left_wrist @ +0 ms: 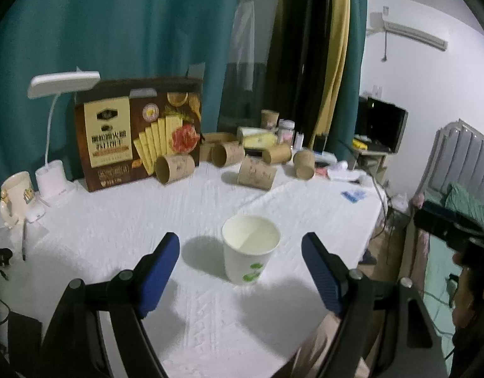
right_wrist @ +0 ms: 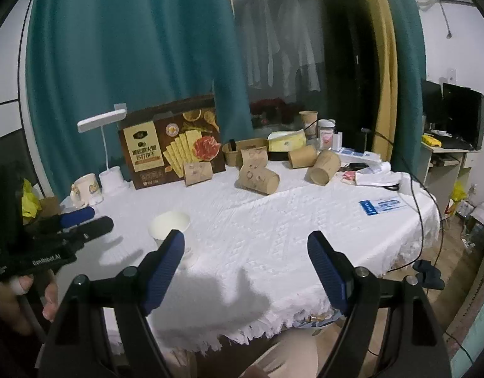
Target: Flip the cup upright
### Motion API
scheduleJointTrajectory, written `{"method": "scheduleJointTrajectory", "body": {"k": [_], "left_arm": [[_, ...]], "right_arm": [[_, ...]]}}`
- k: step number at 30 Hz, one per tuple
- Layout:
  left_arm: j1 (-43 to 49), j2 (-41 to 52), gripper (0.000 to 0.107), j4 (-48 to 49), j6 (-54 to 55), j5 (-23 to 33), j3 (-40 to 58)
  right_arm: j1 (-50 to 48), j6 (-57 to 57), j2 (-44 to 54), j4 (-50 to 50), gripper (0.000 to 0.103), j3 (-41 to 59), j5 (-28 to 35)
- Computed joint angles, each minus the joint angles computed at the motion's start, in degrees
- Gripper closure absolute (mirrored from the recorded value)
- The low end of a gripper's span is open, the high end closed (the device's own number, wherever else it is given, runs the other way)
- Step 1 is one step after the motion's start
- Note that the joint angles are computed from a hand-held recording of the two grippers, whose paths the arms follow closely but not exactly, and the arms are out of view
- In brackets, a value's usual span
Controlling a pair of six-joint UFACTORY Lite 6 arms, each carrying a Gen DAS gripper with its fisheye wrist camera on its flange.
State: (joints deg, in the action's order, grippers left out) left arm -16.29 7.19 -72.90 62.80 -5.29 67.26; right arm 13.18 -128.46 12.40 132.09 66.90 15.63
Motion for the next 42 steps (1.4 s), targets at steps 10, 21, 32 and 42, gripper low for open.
{"method": "scheduleJointTrajectory", "body": {"k": [10, 21, 32, 42], "left_arm": [[-5.67, -6.31, 0.026, -12.77, 13.81, -5.84, 0.03], [-9.97, -10.24, 0.008, -6.31, 8.92, -10.31, 0.25], [-8.9, -11.98, 0.006, -2.39, 5.14, -8.74, -1.01], [-8.46, -13.39, 0.006, -1.18, 4.08, -8.79, -2.16]], "right_arm": [[-2.22, -6.24, -10.41, 4.34, 0.024, -5.98, -0.88], [-4.44, -4.98, -19.16, 3.5, 0.022, -8.55, -2.96], [-4.91, -2.99, -20.77, 2.3, 0.02, -7.72, -4.64], [-4.08, -0.06, -20.61, -0.74, 0.02, -6.95, -5.31]]}}
